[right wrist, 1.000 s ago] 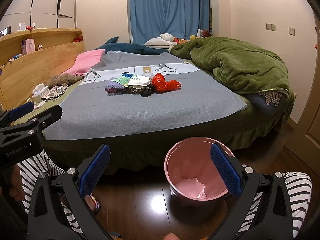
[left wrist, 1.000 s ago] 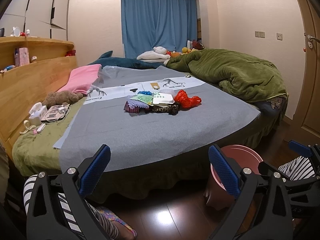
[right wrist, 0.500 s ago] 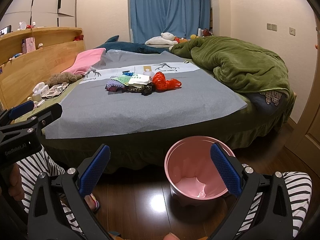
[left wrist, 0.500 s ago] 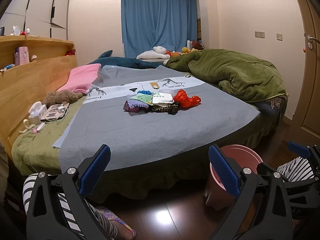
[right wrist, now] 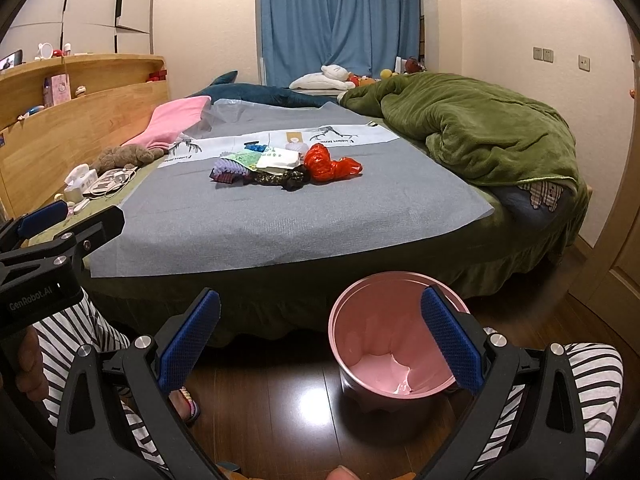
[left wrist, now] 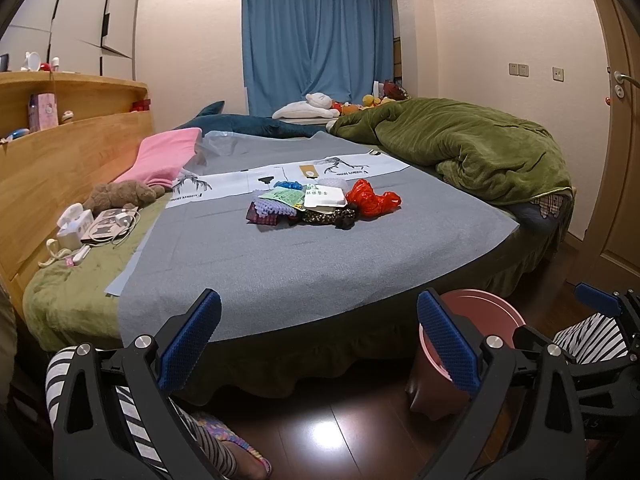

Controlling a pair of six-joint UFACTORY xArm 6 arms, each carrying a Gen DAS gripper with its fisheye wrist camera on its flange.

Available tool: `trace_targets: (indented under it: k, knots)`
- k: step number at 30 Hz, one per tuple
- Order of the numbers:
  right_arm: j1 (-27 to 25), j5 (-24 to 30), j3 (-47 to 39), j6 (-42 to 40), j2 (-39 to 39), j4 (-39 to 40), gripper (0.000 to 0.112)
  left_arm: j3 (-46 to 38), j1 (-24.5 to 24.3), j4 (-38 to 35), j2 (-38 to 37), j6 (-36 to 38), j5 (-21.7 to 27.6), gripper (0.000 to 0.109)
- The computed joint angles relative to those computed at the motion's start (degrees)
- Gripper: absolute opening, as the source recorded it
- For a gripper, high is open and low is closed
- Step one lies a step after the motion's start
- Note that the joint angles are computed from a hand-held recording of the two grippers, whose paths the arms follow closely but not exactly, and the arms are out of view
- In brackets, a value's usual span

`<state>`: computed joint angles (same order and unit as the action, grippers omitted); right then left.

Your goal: Collect trash

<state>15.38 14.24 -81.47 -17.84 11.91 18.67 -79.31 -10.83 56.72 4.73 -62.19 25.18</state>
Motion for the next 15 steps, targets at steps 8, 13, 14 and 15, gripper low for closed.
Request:
trace_targets:
  k: [8,13,14,15]
  knots:
    - [-0.01,0.07,0.14,-0.02,-0.06,0.0,0.098,0.38,0.43,-0.54,-0.18,0.43,-0.27,0.095]
    - [-0.11,0.36,0.14,-0.29,0.35,0.11,0.098,0.24,-0.04,-0.7,0.2,0.17,0.06,0.095]
    - [-0.1,0.86,-0.72,0.46,0.91,-0.63,0.098,0.07,-0.11,-1.16,0.42,0.5,0.11,0.095]
    - [-0.1,1.04,-0.94,0.62,1.11,-0.78,0.098,-0.14,-0.16,-1.61,0.67,0.82,0.13,0.095]
